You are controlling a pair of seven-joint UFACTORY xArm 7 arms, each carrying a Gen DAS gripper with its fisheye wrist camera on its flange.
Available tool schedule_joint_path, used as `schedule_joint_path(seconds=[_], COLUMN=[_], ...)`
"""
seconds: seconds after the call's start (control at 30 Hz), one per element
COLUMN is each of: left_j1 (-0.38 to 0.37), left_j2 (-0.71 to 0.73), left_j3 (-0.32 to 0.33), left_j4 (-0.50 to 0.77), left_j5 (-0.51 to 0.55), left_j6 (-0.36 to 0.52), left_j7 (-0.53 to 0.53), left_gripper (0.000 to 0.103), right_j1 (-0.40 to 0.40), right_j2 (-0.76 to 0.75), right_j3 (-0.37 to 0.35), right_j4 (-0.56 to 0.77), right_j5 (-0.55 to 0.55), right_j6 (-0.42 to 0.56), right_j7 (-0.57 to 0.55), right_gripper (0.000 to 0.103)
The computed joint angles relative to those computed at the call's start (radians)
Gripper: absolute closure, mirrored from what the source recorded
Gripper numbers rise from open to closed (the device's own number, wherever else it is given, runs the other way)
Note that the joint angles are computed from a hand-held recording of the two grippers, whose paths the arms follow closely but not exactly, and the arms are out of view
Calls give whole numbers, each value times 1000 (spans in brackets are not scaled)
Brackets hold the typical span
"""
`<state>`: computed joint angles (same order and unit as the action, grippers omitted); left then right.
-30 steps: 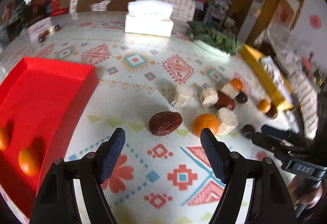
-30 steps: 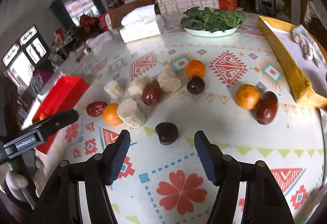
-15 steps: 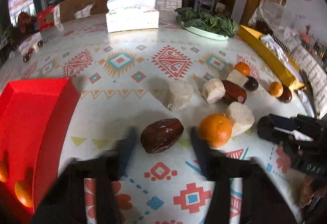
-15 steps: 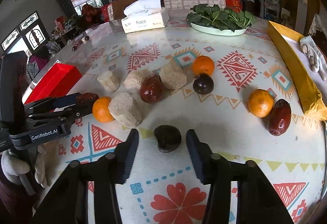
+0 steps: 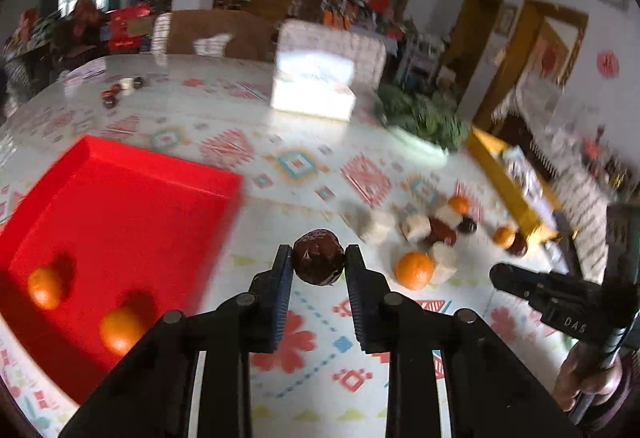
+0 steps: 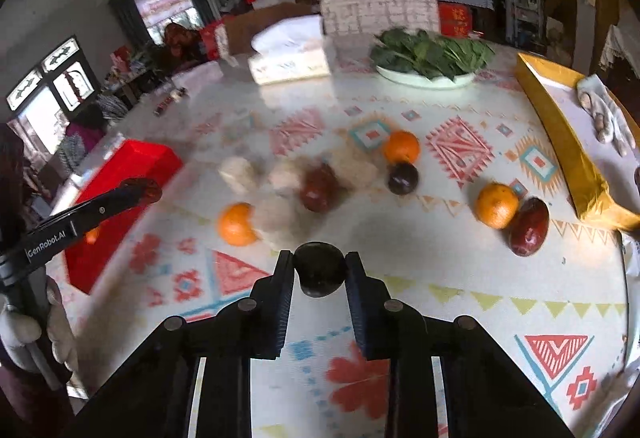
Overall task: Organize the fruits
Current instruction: 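Lower the red date into the tray with the left tool while the right tool drops the plum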
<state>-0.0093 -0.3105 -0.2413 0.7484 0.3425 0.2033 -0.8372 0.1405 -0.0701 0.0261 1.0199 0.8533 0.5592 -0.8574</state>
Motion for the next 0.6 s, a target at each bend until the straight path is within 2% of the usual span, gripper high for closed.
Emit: schedule_joint_path(seconds=[0.13,0.27,0.33,0.5,0.6], left_j1=[-26,27,30,85,86], left_j2=[-86,-98,-82,-24,-13], left_j3=[102,151,201,231,259], left_j4=[-39,-37,-38,-34,-43], left_j5=[-94,-131,-185,-235,-287], left_j6=[41,93,101,102,104], left_j7=[91,158,203,244,276], left_gripper=[77,79,79,79,79], right_j1=[26,65,90,153,195], right_j2=[-15,31,87,251,349], right_j3=[11,45,77,164,201], right_j4=[48,151,225,391,476], right_j5=[46,78,78,-5,-99], right_j6=[95,203,244,249,221], right_j7=[-2,23,56,172,250], right_gripper=[74,74,74,74,74])
